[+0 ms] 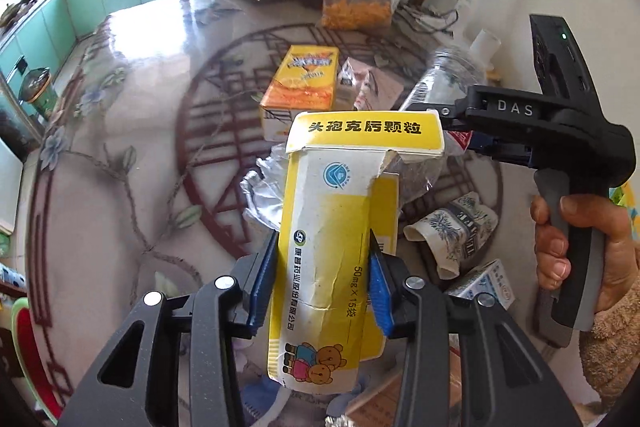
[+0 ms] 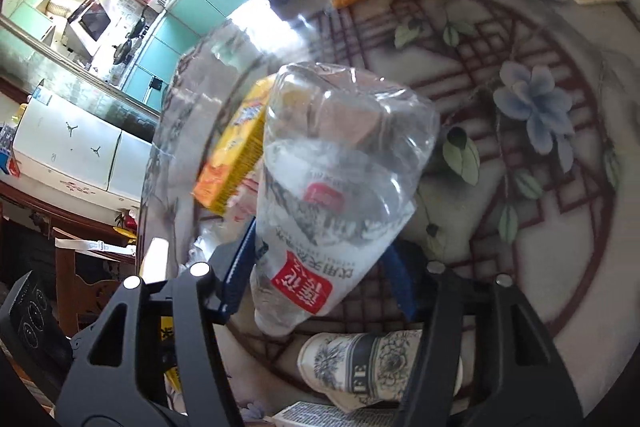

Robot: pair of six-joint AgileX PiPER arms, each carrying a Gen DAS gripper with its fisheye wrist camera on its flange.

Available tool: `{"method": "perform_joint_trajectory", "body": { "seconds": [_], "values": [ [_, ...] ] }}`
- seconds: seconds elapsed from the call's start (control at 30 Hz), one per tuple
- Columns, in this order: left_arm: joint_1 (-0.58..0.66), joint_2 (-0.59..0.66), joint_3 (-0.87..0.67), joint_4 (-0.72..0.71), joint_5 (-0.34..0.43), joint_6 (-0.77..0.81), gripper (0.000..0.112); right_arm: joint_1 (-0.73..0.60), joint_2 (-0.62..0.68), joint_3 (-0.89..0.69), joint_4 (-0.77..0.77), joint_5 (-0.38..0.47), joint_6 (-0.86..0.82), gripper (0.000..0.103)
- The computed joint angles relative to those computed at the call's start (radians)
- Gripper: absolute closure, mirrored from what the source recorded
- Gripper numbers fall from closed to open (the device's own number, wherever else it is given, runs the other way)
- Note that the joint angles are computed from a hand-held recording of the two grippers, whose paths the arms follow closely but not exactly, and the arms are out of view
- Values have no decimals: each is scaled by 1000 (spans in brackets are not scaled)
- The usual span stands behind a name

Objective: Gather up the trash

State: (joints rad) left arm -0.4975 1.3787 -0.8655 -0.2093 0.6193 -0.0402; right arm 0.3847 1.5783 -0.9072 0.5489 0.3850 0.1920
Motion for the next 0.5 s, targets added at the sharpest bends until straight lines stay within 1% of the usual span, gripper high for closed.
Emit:
{"method": "perform_joint_trajectory", "body": {
  "seconds": [0.07,0.17,0.27,0.37,0.5],
  "values": [
    [25,-80,32,-5,14,-14,74,21,-45,-7,-120,8,117,46],
    [76,-164,57,-9,38,-25,74,45,-100,-11,-235,23,220,46],
    [129,-248,81,-3,78,-46,73,98,-134,-31,-370,40,355,46],
    [183,-317,101,7,124,-62,73,129,-148,-38,-397,45,386,46],
    [258,-401,141,1,156,-53,73,183,-142,-49,-455,51,453,46]
  ]
}}
